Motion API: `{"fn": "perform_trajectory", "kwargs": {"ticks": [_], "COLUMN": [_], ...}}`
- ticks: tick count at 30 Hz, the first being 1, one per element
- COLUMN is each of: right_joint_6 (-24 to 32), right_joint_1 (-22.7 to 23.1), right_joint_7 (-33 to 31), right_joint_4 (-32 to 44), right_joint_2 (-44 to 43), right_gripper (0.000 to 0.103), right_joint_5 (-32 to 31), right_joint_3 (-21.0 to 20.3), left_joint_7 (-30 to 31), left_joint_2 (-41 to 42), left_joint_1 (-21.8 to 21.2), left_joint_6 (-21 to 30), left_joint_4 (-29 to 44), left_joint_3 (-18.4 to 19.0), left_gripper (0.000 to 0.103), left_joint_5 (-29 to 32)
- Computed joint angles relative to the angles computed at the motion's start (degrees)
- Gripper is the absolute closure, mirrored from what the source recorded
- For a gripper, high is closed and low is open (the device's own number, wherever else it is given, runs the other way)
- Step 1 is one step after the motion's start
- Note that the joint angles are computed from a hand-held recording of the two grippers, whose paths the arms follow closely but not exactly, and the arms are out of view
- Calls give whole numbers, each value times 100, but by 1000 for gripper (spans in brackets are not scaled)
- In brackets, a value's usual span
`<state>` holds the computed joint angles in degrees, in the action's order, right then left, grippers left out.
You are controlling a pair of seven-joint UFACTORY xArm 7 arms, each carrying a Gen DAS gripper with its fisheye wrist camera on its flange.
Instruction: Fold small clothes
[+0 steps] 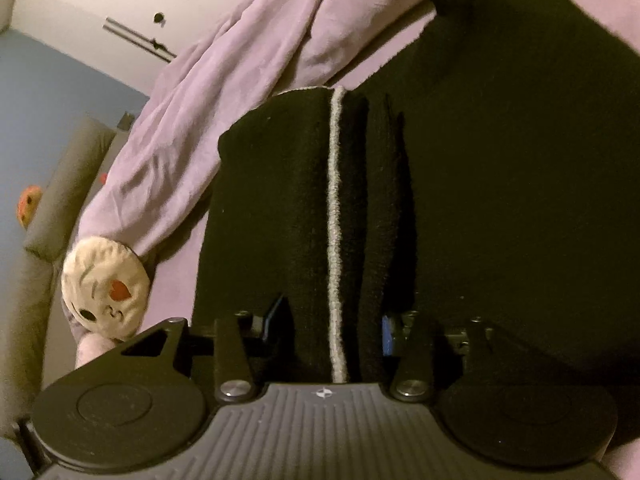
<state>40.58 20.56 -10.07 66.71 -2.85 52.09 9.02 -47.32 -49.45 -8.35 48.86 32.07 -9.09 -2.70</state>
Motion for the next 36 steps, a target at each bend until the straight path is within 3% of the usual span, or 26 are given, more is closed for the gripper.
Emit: {"fn": "perform_trajectory", "kwargs": {"ticks": [2, 5, 11, 18, 27, 31, 33, 36], "right_joint_6": [-63, -305, -894, -1238, -1327, -1571, -1372, -1341], "right_joint_1": [19, 94, 270, 227, -167, -366, -371, -330], "right_joint_7": [61, 213, 112, 503, 1208, 1291, 1341, 1465], "right_joint_4": [35, 103, 436, 677, 189, -251, -198, -107], "right_joint_2": [-19, -118, -285, -251, -539, -524, -319, -176], "right_gripper": [74, 81, 83, 83, 83, 80, 77, 70], "right_joint_5": [-264, -1202, -2740, -4816, -5956, -7024, -7050, -6612], "right_joint_3": [35, 143, 256, 363, 234, 359, 327, 186], "left_joint_7": [-17, -17, 132, 31, -295, -306, -322, -359], "left_joint_2": [1, -26, -204, 173, 602, 838, 929, 1017], "left_joint_1": [6, -21, -188, -179, -146, -196, -207, -225], "left_joint_6": [60, 178, 345, 341, 193, 237, 293, 328], "left_joint_4": [31, 87, 133, 263, 428, 575, 630, 679], "left_joint_3": [-6, 23, 41, -151, -204, -216, -231, -201], "left_gripper": [19, 18, 14, 15, 17, 17, 17, 16], "left_joint_5": [5, -33, -137, -137, 12, 56, 100, 100]}}
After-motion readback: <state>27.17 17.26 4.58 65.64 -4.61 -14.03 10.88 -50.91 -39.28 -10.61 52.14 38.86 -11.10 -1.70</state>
